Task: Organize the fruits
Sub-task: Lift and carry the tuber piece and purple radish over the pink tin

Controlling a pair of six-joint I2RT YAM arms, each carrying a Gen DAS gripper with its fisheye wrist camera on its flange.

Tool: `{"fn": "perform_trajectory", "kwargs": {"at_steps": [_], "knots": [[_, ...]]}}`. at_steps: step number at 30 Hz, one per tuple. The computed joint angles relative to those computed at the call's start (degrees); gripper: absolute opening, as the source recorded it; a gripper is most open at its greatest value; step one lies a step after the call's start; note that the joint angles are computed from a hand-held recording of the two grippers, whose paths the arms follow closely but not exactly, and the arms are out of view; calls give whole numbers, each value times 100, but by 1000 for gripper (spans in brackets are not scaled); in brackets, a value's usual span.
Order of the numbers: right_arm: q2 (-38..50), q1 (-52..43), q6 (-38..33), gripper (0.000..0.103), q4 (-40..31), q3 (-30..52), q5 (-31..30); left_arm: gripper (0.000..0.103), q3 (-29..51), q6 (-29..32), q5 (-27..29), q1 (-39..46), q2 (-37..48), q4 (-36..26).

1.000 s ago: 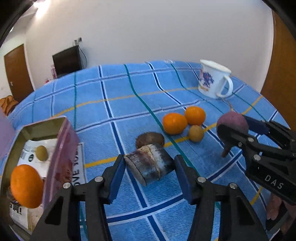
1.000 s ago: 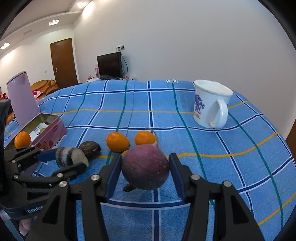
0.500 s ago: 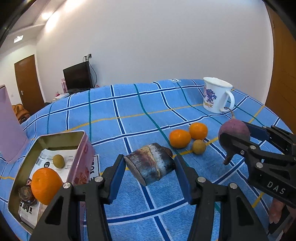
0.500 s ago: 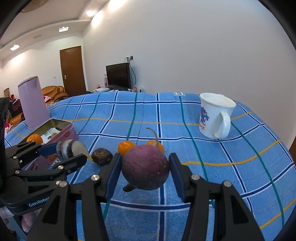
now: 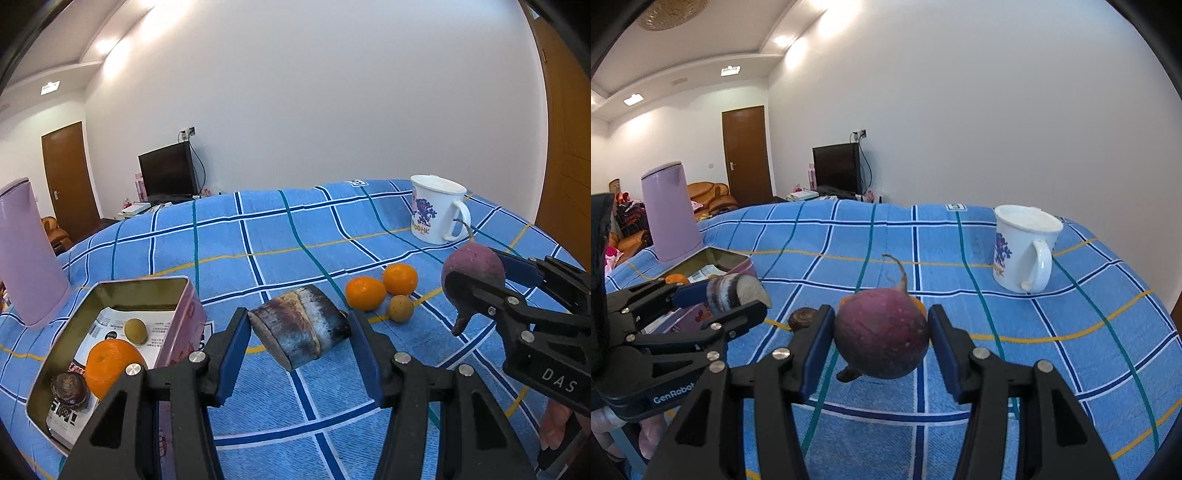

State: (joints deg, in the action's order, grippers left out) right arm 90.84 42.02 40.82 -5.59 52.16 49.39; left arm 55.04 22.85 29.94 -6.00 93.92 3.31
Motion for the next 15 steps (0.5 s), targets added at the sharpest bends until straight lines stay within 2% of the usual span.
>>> {"fn": "perform_trajectory", "kwargs": {"at_steps": [15], "knots": [[-50, 187, -260, 55, 404, -155, 309, 56, -546, -216, 34, 127, -361, 767]]}}
